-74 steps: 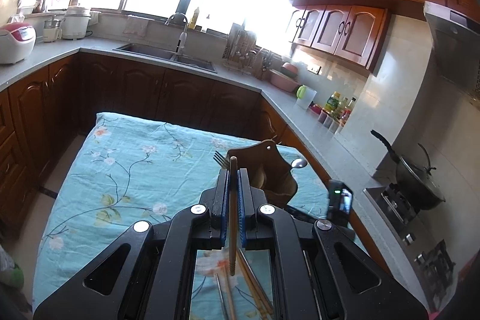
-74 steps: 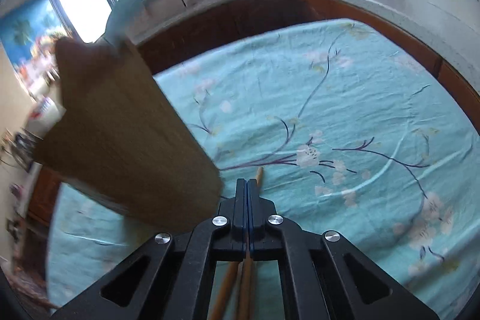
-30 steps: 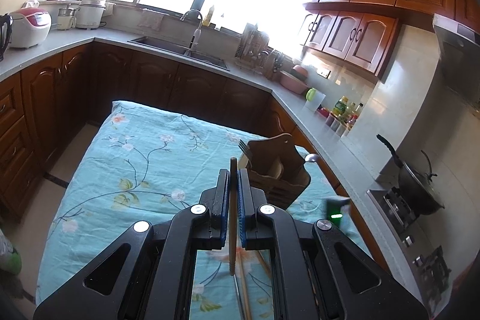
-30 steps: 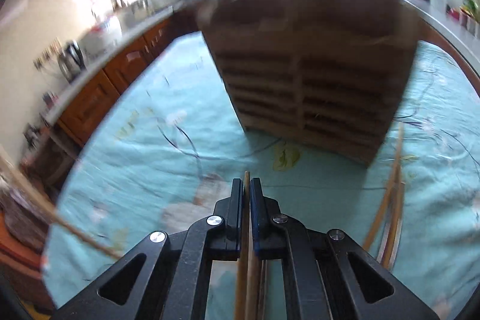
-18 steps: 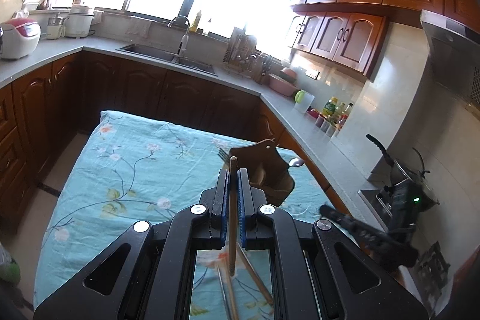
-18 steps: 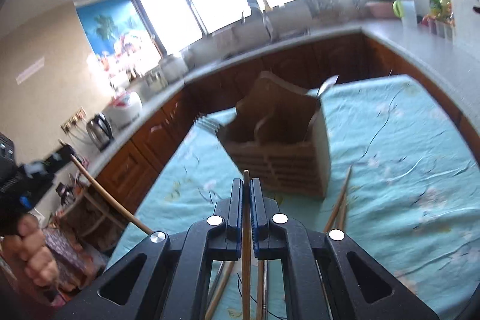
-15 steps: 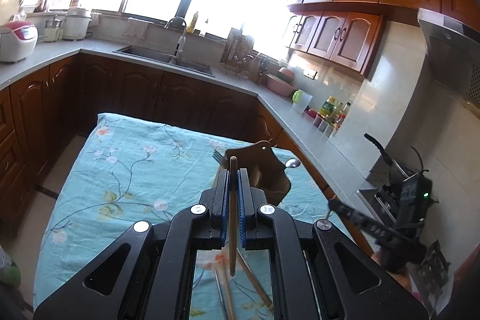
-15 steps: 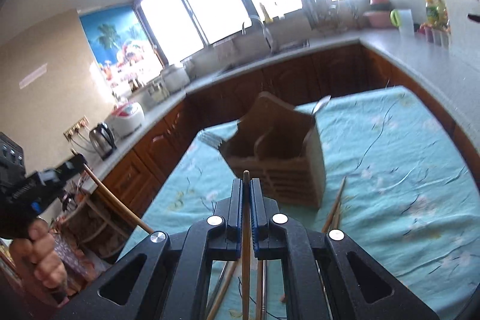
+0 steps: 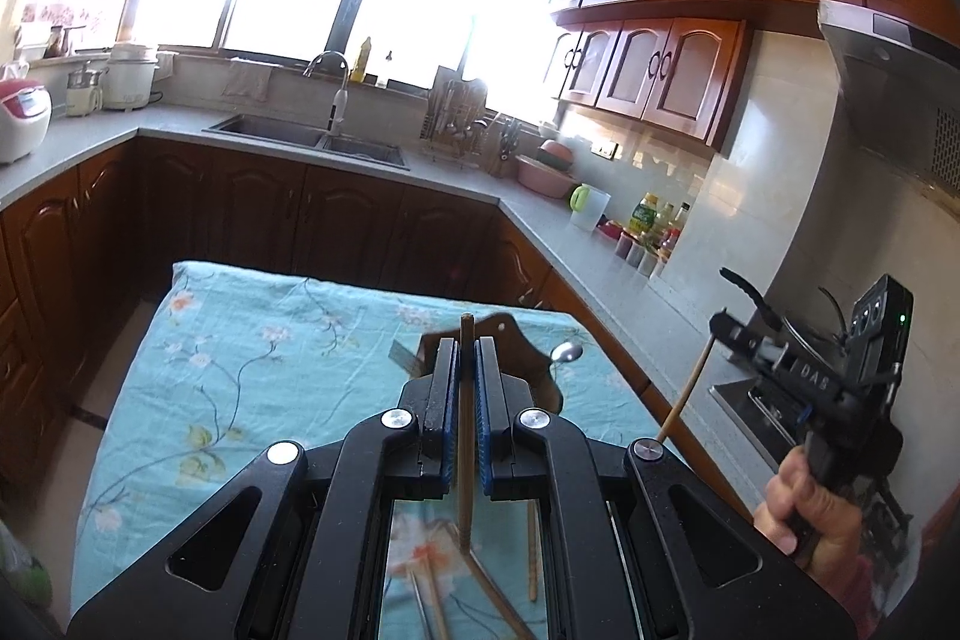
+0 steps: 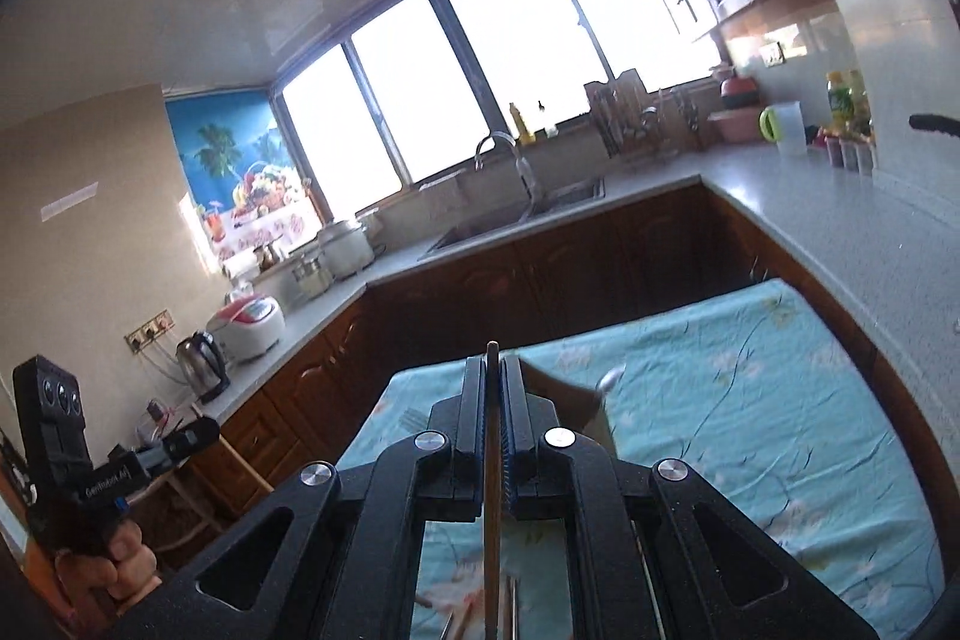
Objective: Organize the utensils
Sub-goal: 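Lower the chopstick into the holder with the right tool while the left inserts its chopstick, then open both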
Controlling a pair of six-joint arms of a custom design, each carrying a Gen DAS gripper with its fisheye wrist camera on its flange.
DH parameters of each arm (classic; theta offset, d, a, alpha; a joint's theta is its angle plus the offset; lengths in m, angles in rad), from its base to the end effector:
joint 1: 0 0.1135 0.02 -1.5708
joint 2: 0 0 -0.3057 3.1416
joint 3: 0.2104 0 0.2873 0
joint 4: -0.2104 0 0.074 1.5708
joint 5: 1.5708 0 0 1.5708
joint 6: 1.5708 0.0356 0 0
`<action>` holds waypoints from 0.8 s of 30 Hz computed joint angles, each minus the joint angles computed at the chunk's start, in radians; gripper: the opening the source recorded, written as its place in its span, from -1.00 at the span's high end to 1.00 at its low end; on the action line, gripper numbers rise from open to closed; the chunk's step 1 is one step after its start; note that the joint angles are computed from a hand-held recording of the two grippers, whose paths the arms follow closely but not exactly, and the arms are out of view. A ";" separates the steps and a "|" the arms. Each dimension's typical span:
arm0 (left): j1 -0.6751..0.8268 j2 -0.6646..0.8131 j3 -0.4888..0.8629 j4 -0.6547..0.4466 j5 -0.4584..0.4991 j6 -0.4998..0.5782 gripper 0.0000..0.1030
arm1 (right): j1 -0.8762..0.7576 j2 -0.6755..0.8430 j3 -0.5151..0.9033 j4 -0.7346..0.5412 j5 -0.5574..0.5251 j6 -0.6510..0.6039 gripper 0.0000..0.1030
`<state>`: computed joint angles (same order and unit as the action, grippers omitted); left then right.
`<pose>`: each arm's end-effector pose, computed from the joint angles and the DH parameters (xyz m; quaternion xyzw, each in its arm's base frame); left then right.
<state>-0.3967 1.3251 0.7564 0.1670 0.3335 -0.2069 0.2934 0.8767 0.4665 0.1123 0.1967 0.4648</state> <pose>0.2849 -0.1320 0.2672 0.1691 0.8100 -0.2939 0.4784 0.2032 0.0541 0.2595 0.1267 0.7924 0.1455 0.5787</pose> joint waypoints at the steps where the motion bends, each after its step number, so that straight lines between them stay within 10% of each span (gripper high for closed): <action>1: -0.003 0.008 0.010 0.004 -0.005 0.000 0.92 | -0.013 0.008 0.007 0.012 -0.003 -0.001 0.91; 24: -0.071 0.455 0.367 0.149 -0.177 -0.084 0.92 | -0.160 0.464 0.143 0.469 0.094 -0.104 0.91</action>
<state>-0.4681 1.7805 1.1234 0.3160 0.1562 -0.2914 0.1329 1.3411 0.6098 0.5812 0.2912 0.3612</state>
